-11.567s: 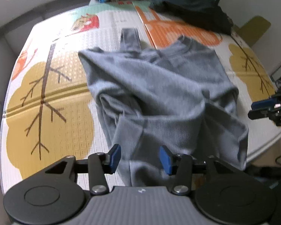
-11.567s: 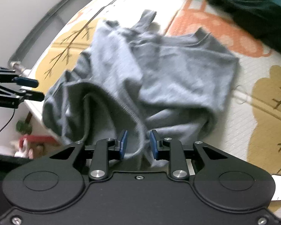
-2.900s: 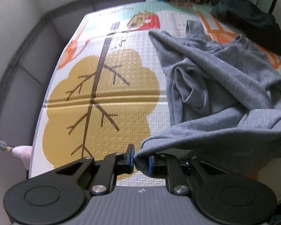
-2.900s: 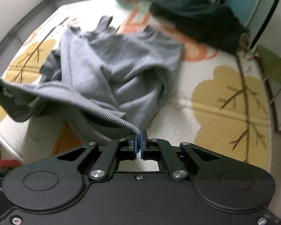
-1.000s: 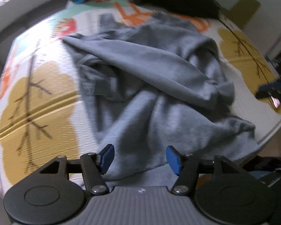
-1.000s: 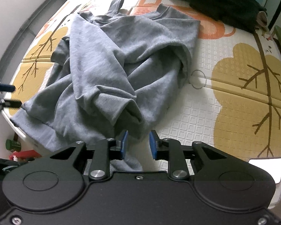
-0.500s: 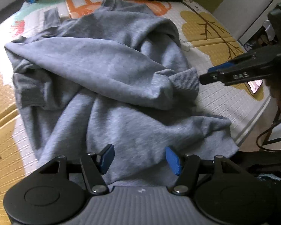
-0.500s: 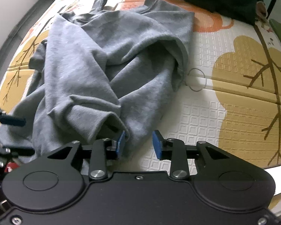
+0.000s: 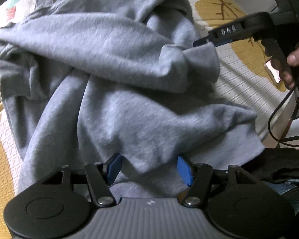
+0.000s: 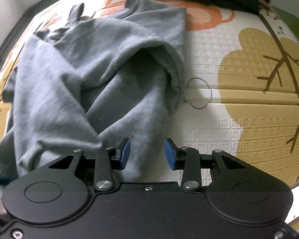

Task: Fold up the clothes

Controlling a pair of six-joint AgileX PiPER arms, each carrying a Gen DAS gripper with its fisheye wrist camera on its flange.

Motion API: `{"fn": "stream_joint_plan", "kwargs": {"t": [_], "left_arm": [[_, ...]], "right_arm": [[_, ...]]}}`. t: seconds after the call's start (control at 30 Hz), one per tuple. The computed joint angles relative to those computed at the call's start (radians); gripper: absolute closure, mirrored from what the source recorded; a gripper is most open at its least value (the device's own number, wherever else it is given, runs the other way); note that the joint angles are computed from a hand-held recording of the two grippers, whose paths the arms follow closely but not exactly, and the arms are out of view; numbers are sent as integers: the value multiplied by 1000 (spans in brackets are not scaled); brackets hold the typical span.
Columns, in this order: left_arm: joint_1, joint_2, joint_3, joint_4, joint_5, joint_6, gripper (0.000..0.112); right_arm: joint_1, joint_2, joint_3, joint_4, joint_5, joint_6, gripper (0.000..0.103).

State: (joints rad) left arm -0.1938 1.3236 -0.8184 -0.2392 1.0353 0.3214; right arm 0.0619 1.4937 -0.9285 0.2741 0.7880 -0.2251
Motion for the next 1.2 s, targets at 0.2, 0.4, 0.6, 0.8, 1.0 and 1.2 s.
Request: {"fn": "stream_joint_plan", "kwargs": {"t": [0.2,0.4,0.6,0.8,1.0,1.2], "left_arm": [[31,20,16,-5,0,9,49],[31,42,34,3,-14,-6,52],[19,47,37,27,-4,-22,55],[15,37,38,30,33,-8,55],[54,34,38,-16,76,42,56],[88,48,37,-88,109,93,55]], "right_arm": [[30,68,-6,-18,-44,63,68],[77,61,16,-81,-85,110,88],[69,50,14,-82,-74,82,99],[37,37,-6,-195,-65,154,100],[-18,61,-55,-280,-65,168,100],[-19,115,-102,-362,-79,194,100]]}}
